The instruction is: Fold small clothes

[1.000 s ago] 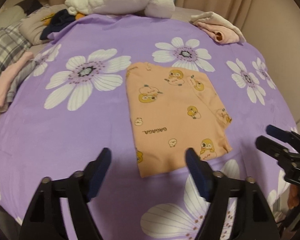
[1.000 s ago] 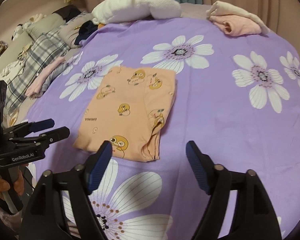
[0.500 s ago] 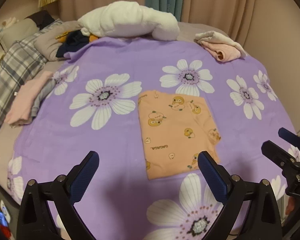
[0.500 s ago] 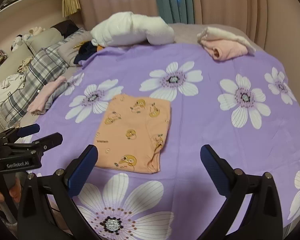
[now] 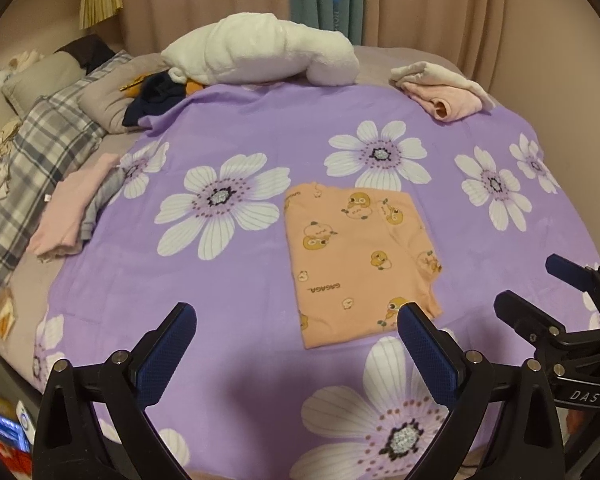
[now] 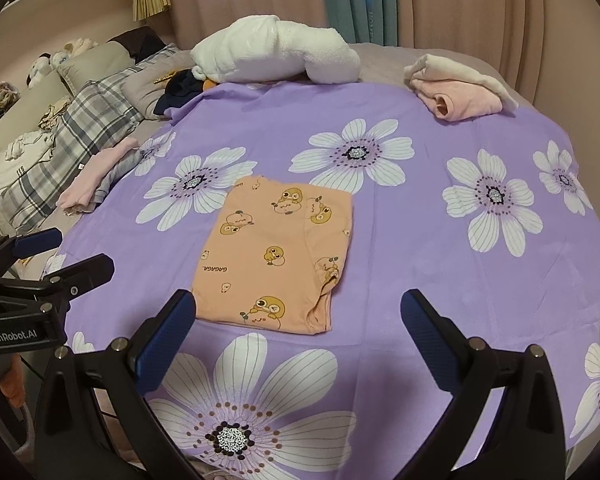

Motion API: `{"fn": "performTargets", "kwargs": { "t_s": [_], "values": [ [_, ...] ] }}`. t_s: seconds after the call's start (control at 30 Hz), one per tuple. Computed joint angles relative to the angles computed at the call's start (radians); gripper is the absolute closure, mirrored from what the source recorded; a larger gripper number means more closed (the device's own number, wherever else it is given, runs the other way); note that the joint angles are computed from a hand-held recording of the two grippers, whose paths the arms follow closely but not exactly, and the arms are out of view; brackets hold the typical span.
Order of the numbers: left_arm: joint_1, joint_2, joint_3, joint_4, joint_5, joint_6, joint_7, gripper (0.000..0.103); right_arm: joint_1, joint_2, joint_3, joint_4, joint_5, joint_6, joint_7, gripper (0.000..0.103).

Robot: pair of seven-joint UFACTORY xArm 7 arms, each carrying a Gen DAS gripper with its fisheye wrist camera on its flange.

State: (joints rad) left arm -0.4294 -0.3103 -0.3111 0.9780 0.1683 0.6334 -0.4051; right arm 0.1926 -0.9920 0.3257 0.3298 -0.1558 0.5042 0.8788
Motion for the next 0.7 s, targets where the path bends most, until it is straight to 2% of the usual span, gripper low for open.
{"fn": "performTargets", "kwargs": {
  "t_s": [0.7],
  "values": [
    [-0.007, 0.003, 0.010, 0.004, -0.021, 0.013, 0.029, 0.003, 0.003, 0.014, 0.000, 0.013, 0.003, 0.003, 0.002, 0.000]
  ]
}}
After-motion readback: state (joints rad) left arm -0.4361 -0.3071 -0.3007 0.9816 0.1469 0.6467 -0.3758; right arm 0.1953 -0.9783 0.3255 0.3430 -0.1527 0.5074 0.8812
